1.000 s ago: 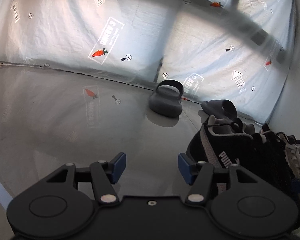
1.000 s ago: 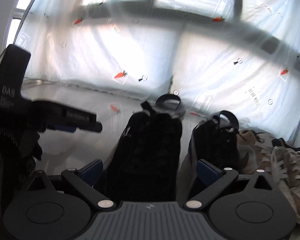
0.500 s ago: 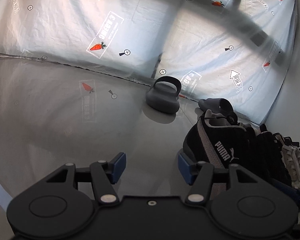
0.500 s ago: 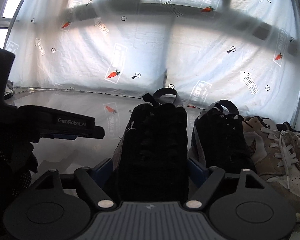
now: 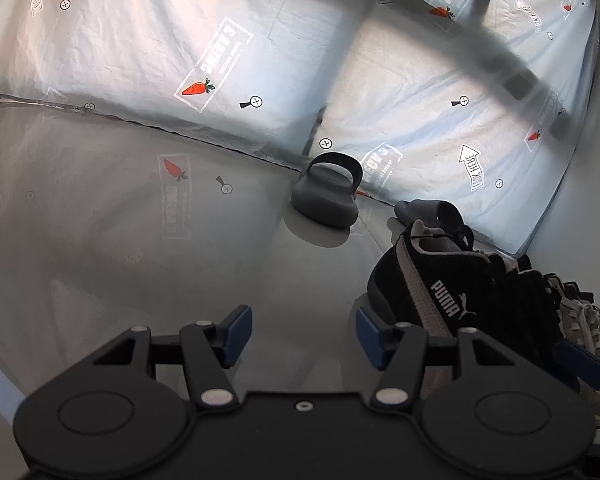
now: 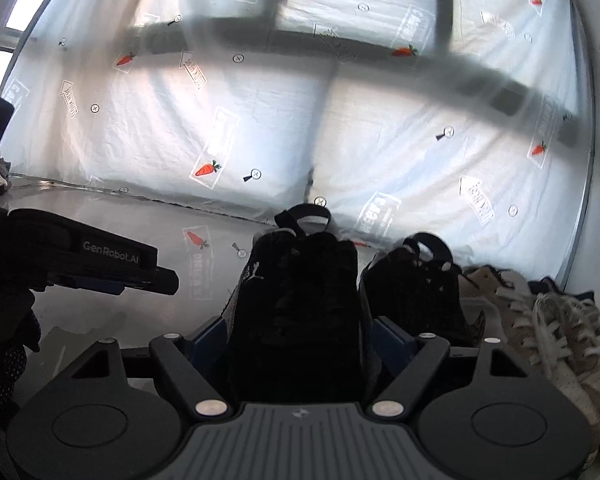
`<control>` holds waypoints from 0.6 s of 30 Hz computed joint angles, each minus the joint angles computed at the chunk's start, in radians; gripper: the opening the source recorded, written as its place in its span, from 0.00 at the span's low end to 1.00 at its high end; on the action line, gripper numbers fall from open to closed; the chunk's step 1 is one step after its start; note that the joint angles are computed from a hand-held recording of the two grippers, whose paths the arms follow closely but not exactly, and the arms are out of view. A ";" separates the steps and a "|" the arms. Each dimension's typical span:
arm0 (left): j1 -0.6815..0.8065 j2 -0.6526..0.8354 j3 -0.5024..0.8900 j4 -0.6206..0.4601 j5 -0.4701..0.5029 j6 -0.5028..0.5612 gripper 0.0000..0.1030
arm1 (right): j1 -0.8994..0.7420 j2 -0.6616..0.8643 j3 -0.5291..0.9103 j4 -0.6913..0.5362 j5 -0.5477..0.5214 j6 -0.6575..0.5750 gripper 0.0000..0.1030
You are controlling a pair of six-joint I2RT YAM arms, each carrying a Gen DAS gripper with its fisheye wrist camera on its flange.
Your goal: Organize scattered shoes
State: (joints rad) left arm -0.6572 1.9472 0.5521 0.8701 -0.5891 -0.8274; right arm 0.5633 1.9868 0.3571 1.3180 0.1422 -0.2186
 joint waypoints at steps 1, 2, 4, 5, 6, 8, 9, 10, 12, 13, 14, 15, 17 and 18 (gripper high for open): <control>-0.001 -0.001 0.000 -0.004 -0.005 -0.006 0.57 | -0.002 -0.002 0.004 -0.010 -0.009 -0.005 0.83; -0.001 -0.002 0.000 -0.008 -0.009 -0.013 0.57 | -0.012 -0.007 0.016 -0.051 -0.027 -0.015 0.83; -0.003 -0.006 0.007 -0.029 -0.019 -0.022 0.57 | -0.040 0.010 0.014 -0.040 -0.058 -0.019 0.85; -0.004 -0.008 0.009 -0.040 -0.021 -0.026 0.57 | -0.055 0.018 0.013 -0.032 -0.073 -0.021 0.85; -0.004 -0.010 0.012 -0.052 -0.024 -0.032 0.57 | -0.069 0.014 0.012 -0.038 -0.094 -0.022 0.85; -0.004 -0.014 0.019 -0.075 -0.026 -0.040 0.57 | -0.095 0.003 0.010 -0.053 -0.136 -0.026 0.85; -0.003 -0.015 0.023 -0.086 -0.027 -0.043 0.57 | -0.099 0.003 0.011 -0.054 -0.142 -0.026 0.85; -0.005 -0.016 0.025 -0.091 -0.030 -0.042 0.57 | -0.102 0.002 0.011 -0.055 -0.148 -0.025 0.85; -0.013 -0.015 0.024 -0.089 -0.050 -0.042 0.57 | -0.132 0.003 0.001 -0.036 -0.207 -0.025 0.85; -0.019 -0.014 0.021 -0.080 -0.069 -0.046 0.57 | -0.175 -0.011 -0.008 -0.040 -0.287 -0.020 0.85; -0.025 -0.012 0.018 -0.072 -0.089 -0.050 0.57 | -0.220 -0.026 -0.015 -0.049 -0.372 -0.015 0.86; -0.055 0.010 -0.008 0.037 -0.163 -0.052 0.57 | -0.266 -0.040 -0.019 -0.062 -0.456 -0.011 0.87; -0.106 0.083 -0.056 0.329 -0.286 -0.020 0.57 | -0.408 -0.087 0.006 -0.127 -0.704 0.061 0.91; -0.111 0.133 -0.083 0.532 -0.281 0.023 0.60 | -0.466 -0.098 0.026 -0.150 -0.804 0.102 0.98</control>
